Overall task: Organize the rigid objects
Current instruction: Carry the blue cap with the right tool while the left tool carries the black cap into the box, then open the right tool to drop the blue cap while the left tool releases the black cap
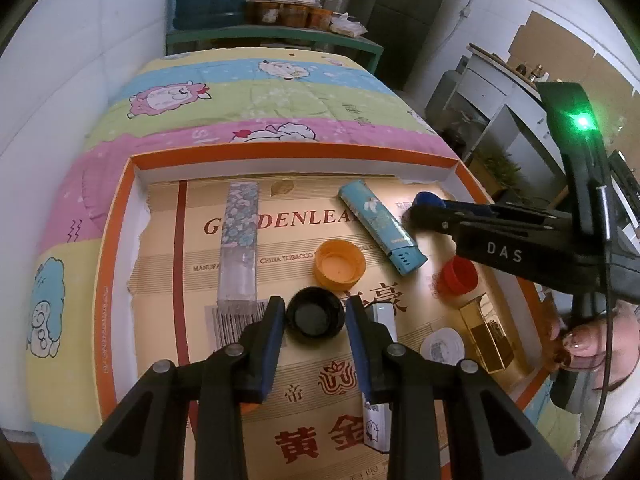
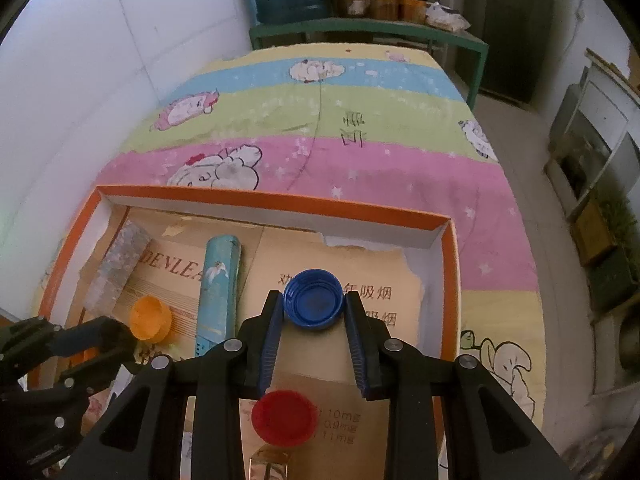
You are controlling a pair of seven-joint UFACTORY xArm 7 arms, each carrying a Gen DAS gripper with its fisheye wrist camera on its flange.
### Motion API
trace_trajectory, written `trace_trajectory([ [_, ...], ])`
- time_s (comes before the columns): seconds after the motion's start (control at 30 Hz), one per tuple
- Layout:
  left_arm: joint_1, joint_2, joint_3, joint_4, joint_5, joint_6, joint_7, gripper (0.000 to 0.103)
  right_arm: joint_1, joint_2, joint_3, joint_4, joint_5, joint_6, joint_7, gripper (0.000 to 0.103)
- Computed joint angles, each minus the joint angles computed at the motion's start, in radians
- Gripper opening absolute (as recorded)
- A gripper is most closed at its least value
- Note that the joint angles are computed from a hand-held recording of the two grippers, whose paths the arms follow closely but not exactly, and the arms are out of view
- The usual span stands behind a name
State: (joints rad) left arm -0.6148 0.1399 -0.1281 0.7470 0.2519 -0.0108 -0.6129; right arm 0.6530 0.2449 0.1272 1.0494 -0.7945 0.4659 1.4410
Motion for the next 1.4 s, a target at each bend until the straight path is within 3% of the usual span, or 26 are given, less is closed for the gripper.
trace_trajectory([
  [0.07,-0.026,-0.001,0.03,0.003,0.028,0.006,-0.031,0.032,-0.001,0.001,0.0,0.0,0.0,-0.002,-0.002,0.032],
  [0.2,-0.022,-0.003,0.029,-0.001,0.042,-0.004,-0.046,0.045,0.001,0.003,0.0,0.004,0.001,0.002,-0.012,0.032],
  [0.4,-0.029,-0.005,0.038,-0.005,0.052,-0.014,-0.06,0.046,0.002,-0.002,-0.005,-0.005,-0.015,-0.014,0.01,0.032],
  [0.47,-0.044,-0.016,0.055,-0.013,0.07,-0.019,-0.077,0.046,0.005,-0.002,-0.004,-0.005,-0.018,-0.006,0.017,0.044],
  [0.67,-0.041,-0.041,0.048,-0.032,0.082,-0.04,-0.092,0.052,0.009,-0.022,0.0,-0.016,-0.052,-0.002,0.054,0.046],
  [0.77,-0.107,-0.056,0.13,-0.035,0.195,-0.041,-0.199,0.053,0.01,-0.035,0.008,-0.022,-0.072,0.013,0.073,0.046],
  [1.03,-0.114,-0.096,0.173,-0.039,0.493,-0.043,-0.477,0.055,0.007,-0.092,0.038,-0.062,-0.144,0.029,0.187,0.046],
  [1.27,-0.048,-0.153,0.126,-0.039,0.8,-0.011,-0.769,0.055,0.008,-0.152,0.095,-0.09,-0.193,0.092,0.289,0.046],
  [1.4,0.009,-0.205,0.066,-0.062,0.885,0.009,-0.864,0.055,0.011,-0.187,0.13,-0.106,-0.204,0.119,0.329,0.047],
])
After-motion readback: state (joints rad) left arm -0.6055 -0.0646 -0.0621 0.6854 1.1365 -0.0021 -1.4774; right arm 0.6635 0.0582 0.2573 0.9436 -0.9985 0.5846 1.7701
